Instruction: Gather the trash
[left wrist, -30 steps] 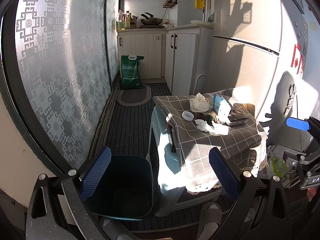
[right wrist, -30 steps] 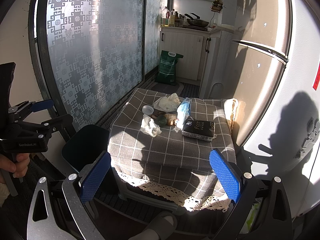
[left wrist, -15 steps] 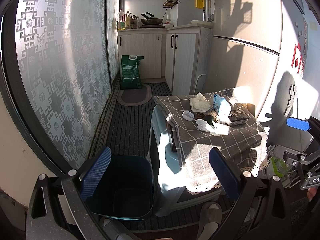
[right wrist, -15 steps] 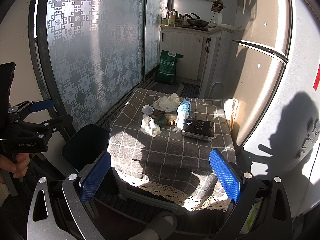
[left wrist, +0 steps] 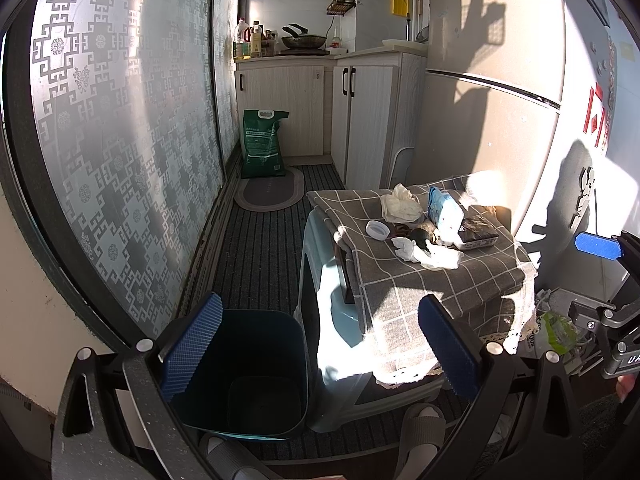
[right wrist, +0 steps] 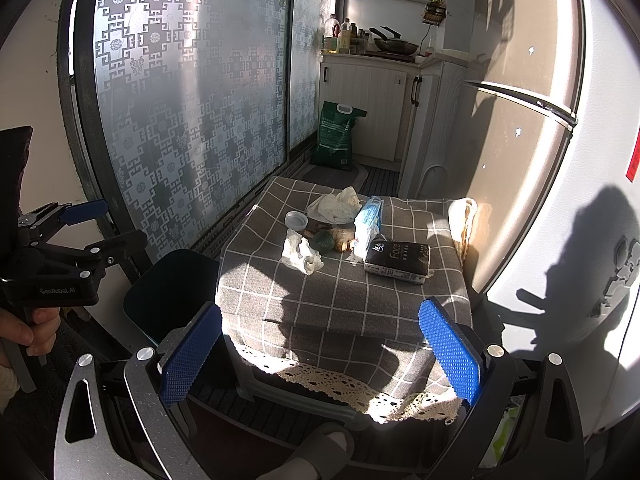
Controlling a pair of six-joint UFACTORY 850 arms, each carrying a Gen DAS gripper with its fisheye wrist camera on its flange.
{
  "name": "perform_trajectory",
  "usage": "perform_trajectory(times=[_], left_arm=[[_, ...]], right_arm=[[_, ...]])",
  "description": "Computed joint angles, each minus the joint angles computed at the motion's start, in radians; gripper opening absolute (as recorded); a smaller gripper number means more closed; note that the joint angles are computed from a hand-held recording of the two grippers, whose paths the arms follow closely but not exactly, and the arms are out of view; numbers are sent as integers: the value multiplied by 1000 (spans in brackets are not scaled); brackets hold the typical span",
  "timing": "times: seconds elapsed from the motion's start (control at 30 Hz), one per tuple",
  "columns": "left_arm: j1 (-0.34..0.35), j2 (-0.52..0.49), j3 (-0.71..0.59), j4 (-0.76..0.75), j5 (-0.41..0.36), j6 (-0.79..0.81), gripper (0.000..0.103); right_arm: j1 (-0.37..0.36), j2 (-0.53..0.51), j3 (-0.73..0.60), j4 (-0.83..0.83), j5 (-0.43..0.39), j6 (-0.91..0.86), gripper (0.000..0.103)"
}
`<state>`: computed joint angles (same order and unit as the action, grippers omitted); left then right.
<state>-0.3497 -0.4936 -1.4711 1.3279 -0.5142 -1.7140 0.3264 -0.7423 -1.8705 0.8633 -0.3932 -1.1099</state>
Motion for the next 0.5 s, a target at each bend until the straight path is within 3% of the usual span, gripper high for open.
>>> perform_trajectory(times=[0.5], left_arm=[[-3, -15, -15, 15, -27, 8, 100]], right_arm=[[0, 9, 18, 48, 21, -64, 100]])
